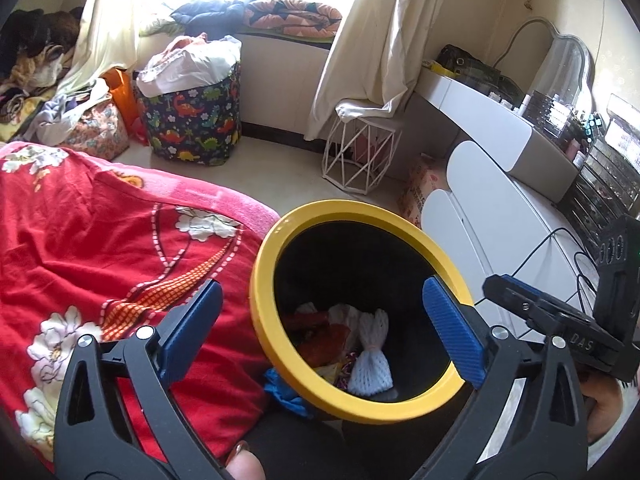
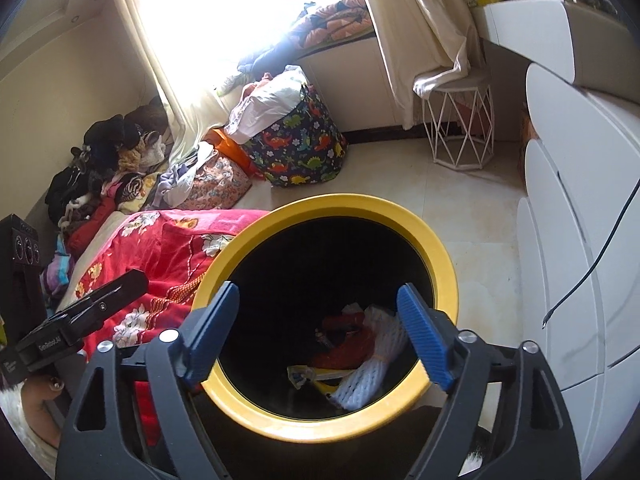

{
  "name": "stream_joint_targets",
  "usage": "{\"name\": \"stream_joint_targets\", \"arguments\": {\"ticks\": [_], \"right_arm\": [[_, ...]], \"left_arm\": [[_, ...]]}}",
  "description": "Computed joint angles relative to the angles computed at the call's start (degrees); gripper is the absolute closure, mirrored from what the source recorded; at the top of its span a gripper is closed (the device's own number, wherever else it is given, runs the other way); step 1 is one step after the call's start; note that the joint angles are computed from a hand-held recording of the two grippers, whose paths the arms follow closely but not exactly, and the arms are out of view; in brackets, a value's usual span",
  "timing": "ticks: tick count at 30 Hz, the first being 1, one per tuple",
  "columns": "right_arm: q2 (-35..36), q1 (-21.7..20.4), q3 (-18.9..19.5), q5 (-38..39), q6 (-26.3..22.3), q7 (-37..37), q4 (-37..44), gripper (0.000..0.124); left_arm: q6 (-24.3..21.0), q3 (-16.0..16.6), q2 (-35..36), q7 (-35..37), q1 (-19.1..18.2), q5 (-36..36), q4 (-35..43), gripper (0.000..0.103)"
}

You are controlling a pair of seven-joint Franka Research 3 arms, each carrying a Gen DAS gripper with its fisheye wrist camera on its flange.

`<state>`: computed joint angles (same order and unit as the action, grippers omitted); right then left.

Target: Collect trash

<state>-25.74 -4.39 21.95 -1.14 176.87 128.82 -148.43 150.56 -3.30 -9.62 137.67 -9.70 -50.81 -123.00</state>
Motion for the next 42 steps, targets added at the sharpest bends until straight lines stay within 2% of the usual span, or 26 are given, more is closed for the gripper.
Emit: {"name": "stream_joint_targets", "arguments": {"ticks": [3,6,12,16,19,22,25,32,37,39,42], "right_arm": [[-1.82,-3.24,3.63,-1.88,0.07,1.55,-0.26,0.034],[-4.43,-7.8,8.81,-4.38,0.22,3.66,-0.33,0.028],[-9.06,-15.74,18.45,-7.39,1.38,8.1,-0.08,0.027],[-12.95,-20.49,24.55,-7.87,2.74,10.39,-0.27,0.027],[-16.31,-23.48,28.36,-7.28,3.67,11.53,-0.54,0.027],[-22.08,-27.05,32.91,-5.89,3.97,13.79,-1.06,0.027],[-28.02,-29.1,36.19,-3.49,5.45,16.79,-2.25,0.027],[-37.46,-30.52,40.09,-0.32,6.14,20.45,-3.24,0.027],[-39.86,-30.16,41.08,-0.26,6.03,20.84,-3.74,0.027],[-38.41,-29.57,40.88,-0.63,5.78,20.11,-3.64,0.027],[-38.08,-29.51,41.07,-0.53,5.21,20.3,-3.5,0.027]], "left_arm": [[2.07,0.24,-1.58,-0.57,0.31,0.74,-1.57,0.011],[3.36,1.29,-3.26,-0.58,0.18,0.84,-3.09,0.011],[7.24,3.59,-6.74,-1.09,-0.79,2.05,-6.61,0.011],[8.79,6.31,-8.78,0.34,-2.55,0.75,-8.38,0.011],[12.42,8.45,-10.96,4.3,-4.86,-2.39,-10.46,0.011],[17.88,11.41,-13.68,10.19,-8.85,-7.32,-13.04,0.011],[22.7,14.08,-15.62,13.43,-12.63,-9.03,-14.92,0.011],[29.61,19.27,-20.19,13.24,-18.87,-7.19,-19.33,0.011],[33.97,20.38,-22.22,10.79,-20.47,-4.48,-22.15,0.011],[34.58,20.74,-22.48,9.65,-20.84,-3.19,-22.64,0.011],[33.73,19.96,-22.13,6.87,-19.31,-0.98,-22.77,0.011]]}}
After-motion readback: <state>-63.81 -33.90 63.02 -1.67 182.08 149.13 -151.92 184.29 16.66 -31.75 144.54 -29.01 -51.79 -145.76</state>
